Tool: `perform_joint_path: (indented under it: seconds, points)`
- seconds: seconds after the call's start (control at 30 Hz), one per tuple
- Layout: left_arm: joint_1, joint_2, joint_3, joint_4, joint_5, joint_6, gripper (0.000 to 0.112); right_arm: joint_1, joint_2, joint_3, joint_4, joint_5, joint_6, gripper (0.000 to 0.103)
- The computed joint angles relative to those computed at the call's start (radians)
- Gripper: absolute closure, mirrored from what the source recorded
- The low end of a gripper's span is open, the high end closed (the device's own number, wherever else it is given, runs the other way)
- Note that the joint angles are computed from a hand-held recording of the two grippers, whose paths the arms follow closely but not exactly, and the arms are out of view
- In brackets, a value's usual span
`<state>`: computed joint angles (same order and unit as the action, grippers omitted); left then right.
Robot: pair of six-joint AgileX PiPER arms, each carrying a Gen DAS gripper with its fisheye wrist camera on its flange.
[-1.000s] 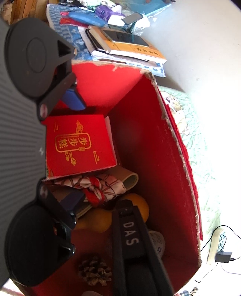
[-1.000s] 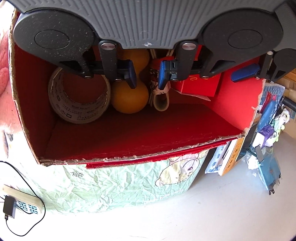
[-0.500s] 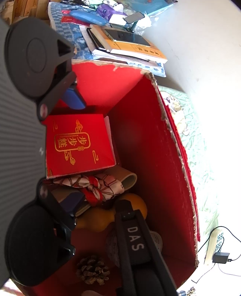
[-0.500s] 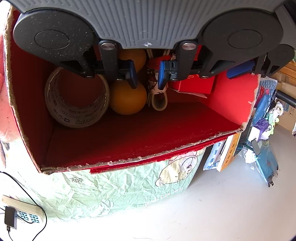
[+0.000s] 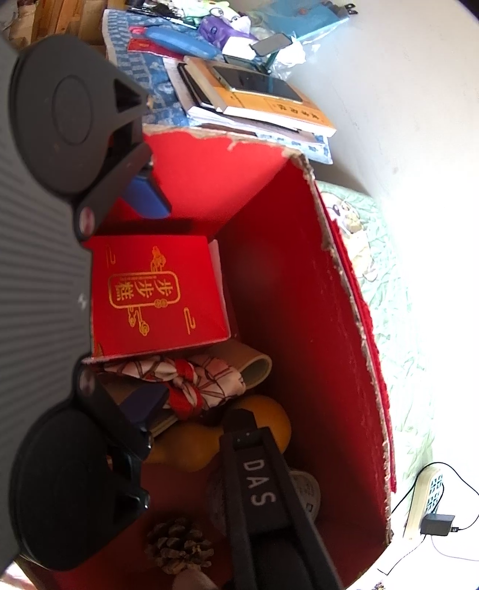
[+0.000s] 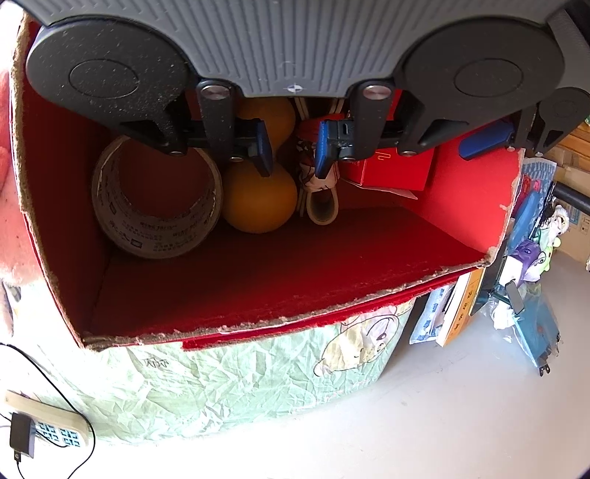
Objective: Organize objects
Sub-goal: 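Raise the right tool out of the red box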
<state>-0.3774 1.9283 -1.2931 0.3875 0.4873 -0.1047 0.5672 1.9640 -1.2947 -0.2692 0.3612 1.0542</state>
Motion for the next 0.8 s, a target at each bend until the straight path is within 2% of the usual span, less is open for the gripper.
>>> perform_joint_path:
  seconds: [0.4,0.63,0.8]
  points:
    - [-0.018,0.003,-0.004,0.094,0.022,-0.106,0.016,0.007,-0.017,0.043,-0.101,-0.053,0.11,0.074]
    - [-0.01,-0.006,0.004,0.044,0.015,-0.047,0.016,-0.002,-0.02,0.051,-0.065,-0.071,0.071,0.075]
    - [-0.013,-0.015,0.011,0.017,0.011,-0.027,0.015,0.008,-0.014,0.021,-0.097,-0.007,0.099,0.075]
